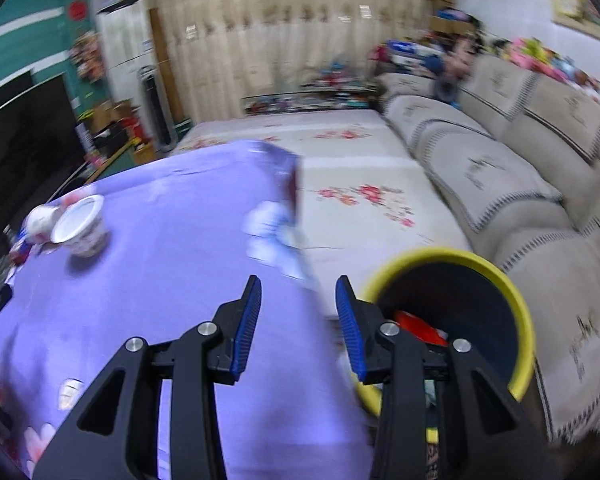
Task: Collect trash
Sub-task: 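Grasp the white bowl by its rim with the right tool, then carry the white bowl into the bin and open the right tool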
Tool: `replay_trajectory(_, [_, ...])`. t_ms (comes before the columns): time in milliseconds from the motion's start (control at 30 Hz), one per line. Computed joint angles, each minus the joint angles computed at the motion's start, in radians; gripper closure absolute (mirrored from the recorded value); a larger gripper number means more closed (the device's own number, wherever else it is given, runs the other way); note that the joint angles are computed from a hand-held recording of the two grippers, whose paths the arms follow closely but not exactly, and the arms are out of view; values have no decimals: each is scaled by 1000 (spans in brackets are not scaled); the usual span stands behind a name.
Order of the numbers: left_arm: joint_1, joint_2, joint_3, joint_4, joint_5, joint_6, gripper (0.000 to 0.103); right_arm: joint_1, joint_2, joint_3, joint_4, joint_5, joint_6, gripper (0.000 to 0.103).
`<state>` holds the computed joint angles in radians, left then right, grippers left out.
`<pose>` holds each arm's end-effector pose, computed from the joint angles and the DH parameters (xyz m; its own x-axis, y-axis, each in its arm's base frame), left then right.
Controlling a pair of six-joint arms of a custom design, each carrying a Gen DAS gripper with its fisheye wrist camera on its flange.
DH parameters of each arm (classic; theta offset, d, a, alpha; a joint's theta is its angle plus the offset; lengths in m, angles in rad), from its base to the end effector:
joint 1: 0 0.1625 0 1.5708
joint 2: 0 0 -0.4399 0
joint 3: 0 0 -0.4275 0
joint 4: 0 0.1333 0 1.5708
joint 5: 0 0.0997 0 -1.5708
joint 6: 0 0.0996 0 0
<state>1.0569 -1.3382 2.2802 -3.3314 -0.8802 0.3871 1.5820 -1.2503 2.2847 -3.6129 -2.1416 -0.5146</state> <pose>-0.0632 -0.5121 0.2652 -0.7066 0.2004 -0.6787 0.6507 0.5608 -0.5119 0.0849 -0.4802 0.2521 -0.7340 0.1268 0.6673 -0.4219 0.6849 -0.5941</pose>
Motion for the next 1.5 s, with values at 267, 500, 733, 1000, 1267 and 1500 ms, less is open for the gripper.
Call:
replay_trajectory(267, [12, 21, -8, 8, 6, -24, 10, 115, 161, -187, 224, 65, 24, 66])
replay_trajectory(500, [22, 19, -11, 21, -7, -63, 8, 170, 333, -380, 374, 69, 39, 66])
replay_trajectory(733, [19, 20, -8, 31, -13, -70, 8, 170, 477, -558, 496, 11, 81, 66])
replay_trajectory(1000, [19, 21, -9, 56, -30, -80, 7, 158, 539, -609, 526, -2, 100, 69])
replay_trajectory(1267, [17, 19, -7, 65, -34, -83, 7, 158, 525, -590, 505, 24, 94, 95])
replay_trajectory(1500, [20, 15, -10, 80, -40, -101, 7, 187, 460, -496, 353, 5, 23, 95])
